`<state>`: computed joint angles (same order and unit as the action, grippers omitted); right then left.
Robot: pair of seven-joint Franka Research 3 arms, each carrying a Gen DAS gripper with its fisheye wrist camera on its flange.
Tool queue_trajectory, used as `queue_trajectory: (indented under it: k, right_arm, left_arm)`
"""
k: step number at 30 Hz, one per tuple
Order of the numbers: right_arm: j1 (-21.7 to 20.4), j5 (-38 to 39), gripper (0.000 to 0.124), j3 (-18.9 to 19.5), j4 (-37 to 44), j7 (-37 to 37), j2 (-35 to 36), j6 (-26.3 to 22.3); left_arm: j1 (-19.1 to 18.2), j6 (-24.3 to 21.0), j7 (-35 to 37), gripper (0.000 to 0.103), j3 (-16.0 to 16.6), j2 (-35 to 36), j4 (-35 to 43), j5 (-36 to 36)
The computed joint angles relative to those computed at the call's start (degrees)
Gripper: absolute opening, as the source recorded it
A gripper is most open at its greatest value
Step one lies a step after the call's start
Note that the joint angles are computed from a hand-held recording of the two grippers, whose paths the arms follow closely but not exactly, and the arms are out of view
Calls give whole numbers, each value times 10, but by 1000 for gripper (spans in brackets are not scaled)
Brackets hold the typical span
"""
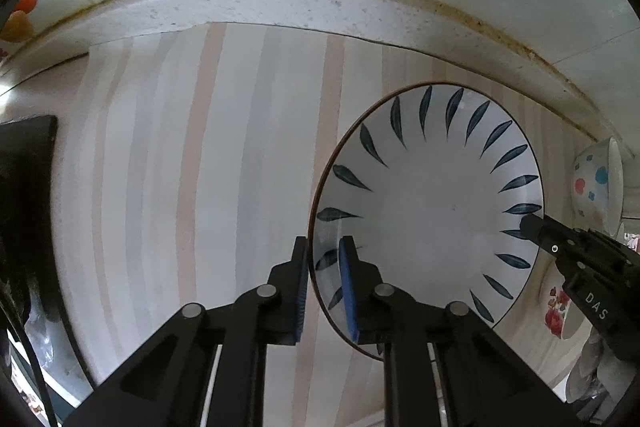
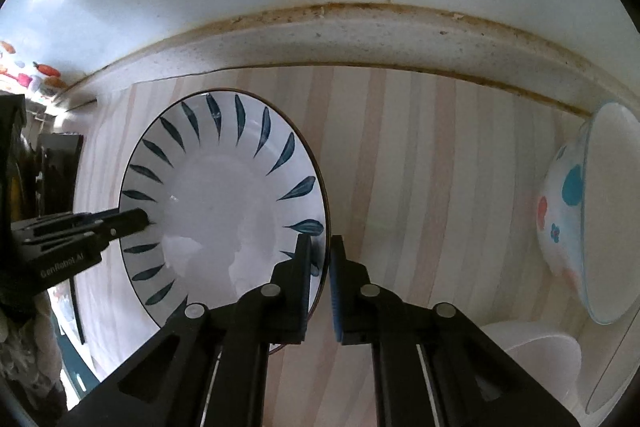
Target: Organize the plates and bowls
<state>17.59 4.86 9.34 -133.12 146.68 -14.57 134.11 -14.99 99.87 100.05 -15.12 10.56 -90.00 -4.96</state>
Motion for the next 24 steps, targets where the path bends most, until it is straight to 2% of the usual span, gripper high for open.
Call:
queue_trajectory:
  k: [9, 13, 17, 22, 23, 24]
  right_arm:
    - [6, -5, 10, 10, -1, -12, -43, -14]
    - [12, 3, 10, 21, -9, -5, -73, -20]
    - [24, 12, 10, 39, -15, 12, -112, -34]
    - [38, 7, 10, 77, -6, 60, -145, -64]
    - [43, 8, 10, 85, -5, 73, -150, -69]
    - [49, 9, 10, 92, -5, 86, -157, -77]
  left_arm:
    - [18, -6, 17, 13, 14, -72, -44, -29]
    - [26, -6, 35, 13, 27, -126, -80, -47]
    - [28, -6, 57, 13, 41, -191, -123, -55]
    - [22, -35, 70, 13, 60, -256, -159, -74]
    - [33, -37, 78, 13, 56, -251, -155, -77]
    - [23, -42, 86, 13, 69, -266, -169, -75]
